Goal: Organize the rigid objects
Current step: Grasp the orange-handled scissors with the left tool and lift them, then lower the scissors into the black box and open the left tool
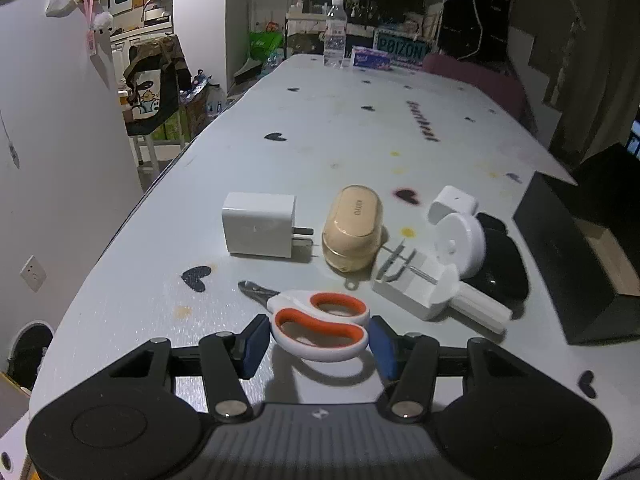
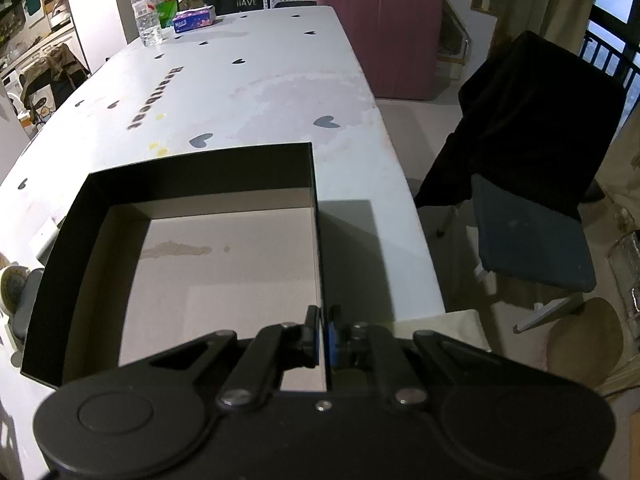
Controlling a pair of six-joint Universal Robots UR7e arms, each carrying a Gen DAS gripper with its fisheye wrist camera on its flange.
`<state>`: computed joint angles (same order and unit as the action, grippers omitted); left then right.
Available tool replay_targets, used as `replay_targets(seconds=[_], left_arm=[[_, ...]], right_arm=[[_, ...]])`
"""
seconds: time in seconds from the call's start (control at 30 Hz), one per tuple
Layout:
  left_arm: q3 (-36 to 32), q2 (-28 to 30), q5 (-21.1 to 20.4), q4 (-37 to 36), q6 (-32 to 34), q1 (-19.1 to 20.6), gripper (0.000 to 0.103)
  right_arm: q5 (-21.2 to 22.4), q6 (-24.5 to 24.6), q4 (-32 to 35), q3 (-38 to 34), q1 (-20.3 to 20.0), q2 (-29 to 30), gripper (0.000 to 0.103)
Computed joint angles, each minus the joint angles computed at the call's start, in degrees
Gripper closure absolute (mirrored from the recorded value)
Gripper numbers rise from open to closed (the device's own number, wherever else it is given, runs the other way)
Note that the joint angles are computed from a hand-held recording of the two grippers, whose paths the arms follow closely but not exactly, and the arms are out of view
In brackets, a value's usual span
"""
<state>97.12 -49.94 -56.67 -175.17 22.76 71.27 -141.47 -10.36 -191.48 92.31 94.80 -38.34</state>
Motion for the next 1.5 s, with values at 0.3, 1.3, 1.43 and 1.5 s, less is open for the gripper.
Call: replay_targets(seconds=[0.3,1.3,1.43,1.5], left_arm=[[3.4,-3.0,-3.5,-1.8,-0.9,-0.4,0.049],[-6.0,2.6,-20.3,3.9,1.6,-8.2,0.049],[-9.4,5.9,-24.0,9.3,-0.4,-8.7,0.049],[-11.9,7.8,-25.4,13.6,-1.6,-8.8,0.049]], right_arm=[[0.3,-0.3,-0.6,0.2,-0.1,0.0,0.098],[2.9,-0.3,-2.2,1.8,-0.6,-1.0,0.1],[3.6,-0.6,-1.9,2.1,-0.6,-1.2,0.1],[4.0,-0.8,-1.6,2.2,-0.7,-1.3,0.1]])
